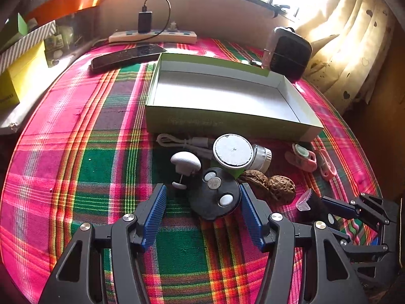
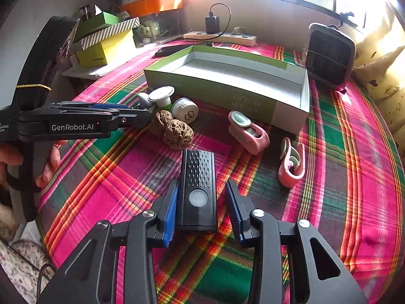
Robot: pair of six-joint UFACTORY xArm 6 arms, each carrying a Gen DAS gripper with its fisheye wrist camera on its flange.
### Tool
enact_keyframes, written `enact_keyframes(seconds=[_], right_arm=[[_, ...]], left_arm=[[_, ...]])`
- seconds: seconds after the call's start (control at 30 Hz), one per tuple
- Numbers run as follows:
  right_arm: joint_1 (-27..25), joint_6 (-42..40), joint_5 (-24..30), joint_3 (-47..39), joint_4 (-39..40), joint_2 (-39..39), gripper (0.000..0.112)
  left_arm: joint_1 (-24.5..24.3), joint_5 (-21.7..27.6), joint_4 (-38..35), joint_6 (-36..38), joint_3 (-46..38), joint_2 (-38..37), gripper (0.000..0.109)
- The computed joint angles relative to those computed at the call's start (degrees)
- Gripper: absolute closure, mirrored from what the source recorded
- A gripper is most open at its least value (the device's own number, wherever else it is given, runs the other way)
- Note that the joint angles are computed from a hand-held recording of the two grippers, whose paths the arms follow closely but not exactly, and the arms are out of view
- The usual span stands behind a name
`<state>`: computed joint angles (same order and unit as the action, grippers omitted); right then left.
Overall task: Organize objects
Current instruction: 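Grasp the black rectangular device with the right tool while the left tool grasps the black dotted disc, then carry the black device with the right tool while the left tool carries the disc over the white box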
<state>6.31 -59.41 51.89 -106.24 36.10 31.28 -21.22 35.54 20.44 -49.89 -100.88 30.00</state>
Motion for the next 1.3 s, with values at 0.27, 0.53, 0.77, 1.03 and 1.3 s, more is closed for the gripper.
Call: enact_keyframes(seconds=[0.27,0.53,0.77,1.03,1.3], right_arm=[[0.1,0.1,0.0,-0.1,0.3,0.2,0.078],[0.1,0.1,0.2,0.0,0.6,0.1,0.081],[0.0,0.0,0.2,-0.1,0.6,0.2,0.081],[0.0,0.1,0.4,-0.4,0.6,0.3,0.082],[0.1,0.4,-0.6,0.4,0.3,-0.1,0.084]], left_arm=[[-0.1,2.7,1.9,-0.9,-2.7,1.5,0.058],[0.2,2.2,2.2,-1.4,-1.7,0.9,0.069],[0.2,2.0,2.8,-1.3,-1.0,0.5,0.075],[-0.1,1.2,3.4,-1.4,0.3,-0.3,0.075],[-0.2,1.3,3.7,-1.5,0.6,-0.5,0.075]])
